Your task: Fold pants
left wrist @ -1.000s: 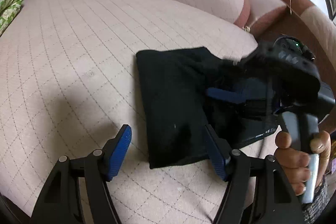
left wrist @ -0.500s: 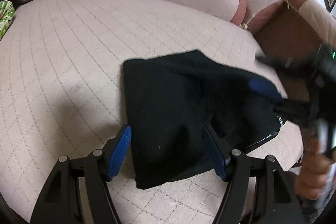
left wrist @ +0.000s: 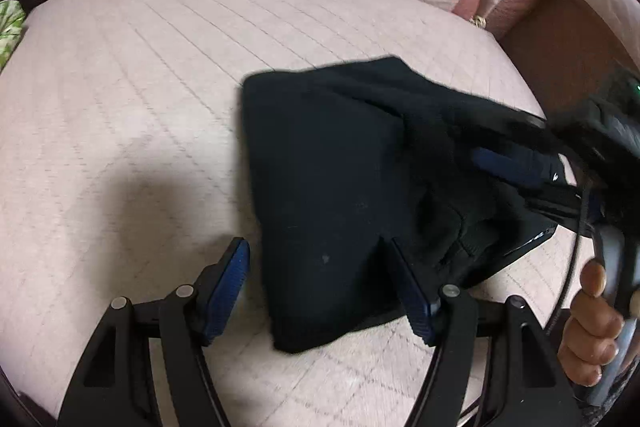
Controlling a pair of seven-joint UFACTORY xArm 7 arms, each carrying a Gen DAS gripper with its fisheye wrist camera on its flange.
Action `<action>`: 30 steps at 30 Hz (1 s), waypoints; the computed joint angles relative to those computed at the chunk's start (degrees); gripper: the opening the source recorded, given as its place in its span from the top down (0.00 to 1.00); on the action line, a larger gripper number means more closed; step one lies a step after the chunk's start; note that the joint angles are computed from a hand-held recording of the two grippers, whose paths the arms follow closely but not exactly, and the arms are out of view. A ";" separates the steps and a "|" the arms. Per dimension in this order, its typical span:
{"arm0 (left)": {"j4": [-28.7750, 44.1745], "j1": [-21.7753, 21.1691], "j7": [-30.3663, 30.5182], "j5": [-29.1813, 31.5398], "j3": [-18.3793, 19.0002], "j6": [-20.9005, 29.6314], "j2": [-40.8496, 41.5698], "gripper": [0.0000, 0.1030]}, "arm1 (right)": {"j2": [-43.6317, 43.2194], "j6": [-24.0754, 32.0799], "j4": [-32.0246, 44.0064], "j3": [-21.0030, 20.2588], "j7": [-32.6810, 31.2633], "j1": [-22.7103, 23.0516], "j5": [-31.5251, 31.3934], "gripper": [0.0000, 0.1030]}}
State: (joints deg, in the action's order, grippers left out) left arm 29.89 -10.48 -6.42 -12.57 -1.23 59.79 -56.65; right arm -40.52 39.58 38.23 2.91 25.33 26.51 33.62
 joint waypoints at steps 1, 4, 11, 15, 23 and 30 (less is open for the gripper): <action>0.79 0.26 -0.32 0.40 -0.23 0.62 -0.37 0.32 | -1.10 0.91 0.42 0.46 0.50 -1.33 -2.01 0.43; 4.00 0.34 -0.21 1.45 -0.66 1.74 -0.76 0.32 | -9.36 4.17 -1.67 2.14 4.35 -5.85 -7.59 0.43; 16.05 -4.01 1.93 1.21 -4.84 1.26 11.58 0.32 | -30.90 15.34 -8.99 2.31 15.31 -18.75 -19.91 0.42; 25.27 -7.58 2.17 0.24 -8.48 -0.24 24.02 0.32 | -34.60 19.28 -11.72 0.07 17.13 -21.41 -21.94 0.40; 43.50 -13.10 1.35 4.64 -13.68 -3.06 48.00 0.32 | -34.30 17.37 -14.84 -0.68 15.12 -21.61 -22.68 0.39; 56.74 -18.23 2.62 7.38 -14.17 -0.55 64.75 0.32 | -30.42 10.45 -16.55 -0.14 14.80 -20.74 -22.03 0.32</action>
State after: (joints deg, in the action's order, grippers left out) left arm 86.63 -28.72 -3.79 -5.20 -15.39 59.24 8.11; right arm -70.94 50.03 21.68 2.76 40.14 5.77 11.59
